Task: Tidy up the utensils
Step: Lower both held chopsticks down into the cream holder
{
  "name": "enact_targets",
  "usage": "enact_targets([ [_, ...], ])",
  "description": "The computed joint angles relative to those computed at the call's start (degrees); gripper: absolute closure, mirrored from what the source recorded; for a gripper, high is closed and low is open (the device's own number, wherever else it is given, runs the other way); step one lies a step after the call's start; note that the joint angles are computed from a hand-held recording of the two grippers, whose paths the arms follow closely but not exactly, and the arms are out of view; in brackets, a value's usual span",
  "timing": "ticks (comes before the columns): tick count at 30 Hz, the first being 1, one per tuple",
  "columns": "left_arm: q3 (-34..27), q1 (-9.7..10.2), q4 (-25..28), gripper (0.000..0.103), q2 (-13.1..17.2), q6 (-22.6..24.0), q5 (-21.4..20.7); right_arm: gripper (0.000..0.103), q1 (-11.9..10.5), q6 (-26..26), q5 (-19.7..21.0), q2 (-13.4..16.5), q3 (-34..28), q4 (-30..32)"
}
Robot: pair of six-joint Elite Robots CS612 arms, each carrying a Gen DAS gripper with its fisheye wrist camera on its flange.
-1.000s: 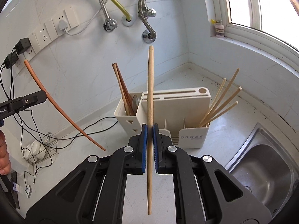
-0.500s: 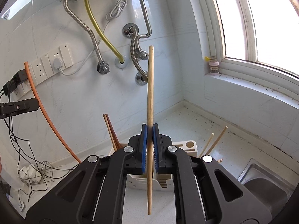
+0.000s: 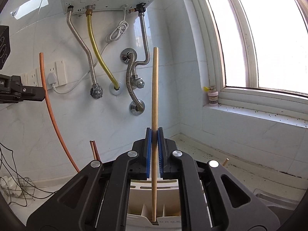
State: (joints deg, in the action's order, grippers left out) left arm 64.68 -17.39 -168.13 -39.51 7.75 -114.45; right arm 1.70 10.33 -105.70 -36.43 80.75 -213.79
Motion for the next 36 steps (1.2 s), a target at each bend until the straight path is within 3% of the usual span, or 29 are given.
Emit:
enact_targets([
  [4, -1.5, -0.23, 0.6, 0.098, 1.2, 1.3, 0.2, 0.097, 0.3, -1.4, -2.9, 1.9, -1.6, -3.5],
  [18, -4.7, -0.09, 0.7, 0.098, 3.8, 2.3, -1.6, 0.097, 0.4, -5.0, -5.7, 6.0, -6.1, -10.3],
  [36, -7.3, -0.18, 3.7, 0.098, 6.0, 2.6, -2.9, 0.097, 0.8, -9.0, -7.5, 8.4, -8.2, -11.1],
])
